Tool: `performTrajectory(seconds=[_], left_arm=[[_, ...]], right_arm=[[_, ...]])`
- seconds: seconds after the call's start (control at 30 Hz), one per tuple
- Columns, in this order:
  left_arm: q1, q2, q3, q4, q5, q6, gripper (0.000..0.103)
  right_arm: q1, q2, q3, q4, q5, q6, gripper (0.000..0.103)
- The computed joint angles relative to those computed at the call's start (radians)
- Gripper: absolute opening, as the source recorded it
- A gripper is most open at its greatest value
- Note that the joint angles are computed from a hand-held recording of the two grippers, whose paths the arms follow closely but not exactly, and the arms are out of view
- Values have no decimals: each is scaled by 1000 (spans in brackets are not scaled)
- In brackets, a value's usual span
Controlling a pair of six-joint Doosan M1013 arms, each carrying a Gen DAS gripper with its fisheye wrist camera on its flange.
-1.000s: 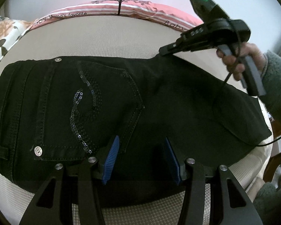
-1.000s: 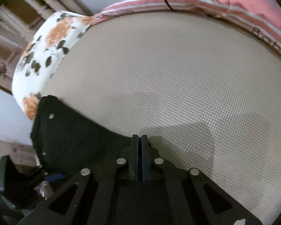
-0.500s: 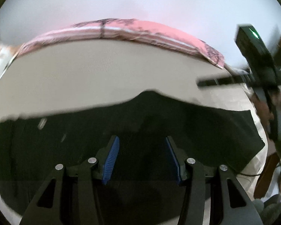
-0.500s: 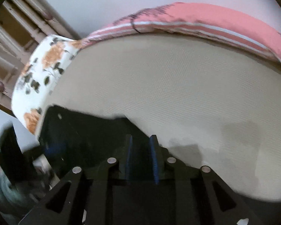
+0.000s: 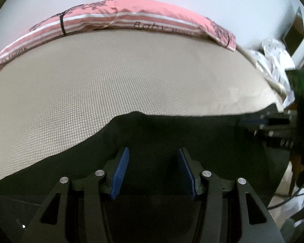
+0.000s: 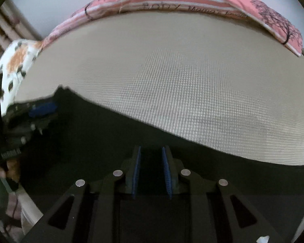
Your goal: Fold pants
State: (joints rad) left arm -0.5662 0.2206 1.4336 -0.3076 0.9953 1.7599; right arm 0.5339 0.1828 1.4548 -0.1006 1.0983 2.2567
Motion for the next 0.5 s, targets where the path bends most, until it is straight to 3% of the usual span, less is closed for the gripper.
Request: performTrajectory(seconds=[0.27,0.5], left_arm=[[1,-56,48,35,13,-38,51],[7,-137,146,84,29,-76,51]], right_arm=[[16,-33,21,-14,1,30,24],[44,-118,123,-14,3,112,29]])
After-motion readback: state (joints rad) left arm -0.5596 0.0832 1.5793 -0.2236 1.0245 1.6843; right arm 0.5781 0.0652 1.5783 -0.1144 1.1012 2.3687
